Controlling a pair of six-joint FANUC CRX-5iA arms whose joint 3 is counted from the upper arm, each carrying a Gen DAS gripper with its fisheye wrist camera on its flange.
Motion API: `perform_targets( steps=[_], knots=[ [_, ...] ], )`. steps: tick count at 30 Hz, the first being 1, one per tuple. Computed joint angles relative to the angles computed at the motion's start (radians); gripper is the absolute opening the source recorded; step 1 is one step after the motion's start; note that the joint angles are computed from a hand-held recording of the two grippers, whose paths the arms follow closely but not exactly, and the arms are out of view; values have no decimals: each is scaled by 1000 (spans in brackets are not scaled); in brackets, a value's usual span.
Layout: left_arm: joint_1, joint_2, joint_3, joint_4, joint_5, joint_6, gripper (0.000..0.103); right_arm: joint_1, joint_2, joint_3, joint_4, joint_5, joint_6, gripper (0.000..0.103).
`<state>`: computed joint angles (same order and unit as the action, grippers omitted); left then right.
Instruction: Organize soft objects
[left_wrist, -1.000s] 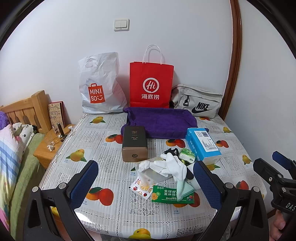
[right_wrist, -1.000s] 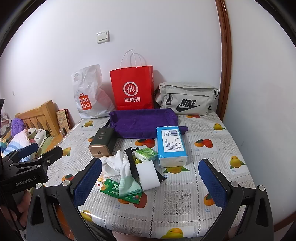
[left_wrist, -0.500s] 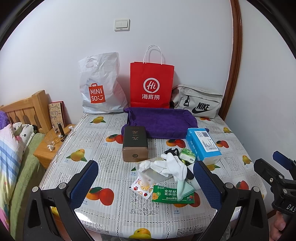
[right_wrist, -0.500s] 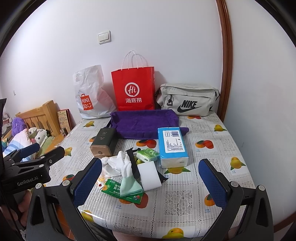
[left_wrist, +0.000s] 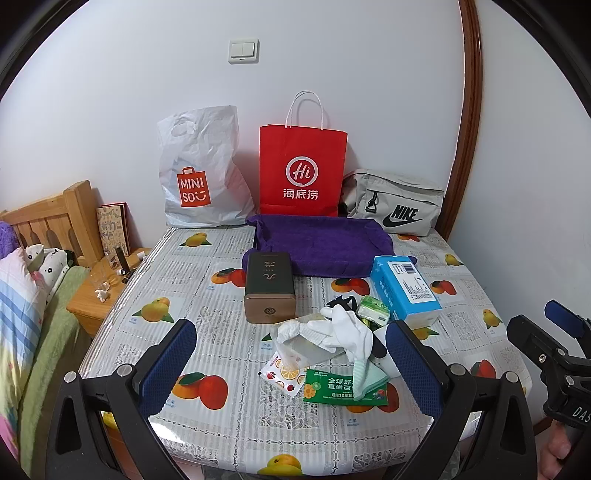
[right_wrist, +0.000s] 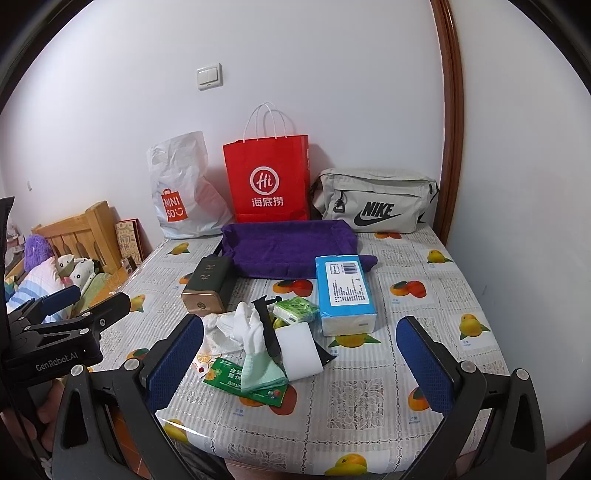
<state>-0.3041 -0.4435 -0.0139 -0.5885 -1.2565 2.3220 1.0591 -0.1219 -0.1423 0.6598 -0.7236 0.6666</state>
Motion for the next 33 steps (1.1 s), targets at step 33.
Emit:
perform_targets(
  steps=[33],
  knots=[
    [169, 25, -55, 132, 47, -82, 103, -76, 67, 10, -135, 53, 111, 103]
  ],
)
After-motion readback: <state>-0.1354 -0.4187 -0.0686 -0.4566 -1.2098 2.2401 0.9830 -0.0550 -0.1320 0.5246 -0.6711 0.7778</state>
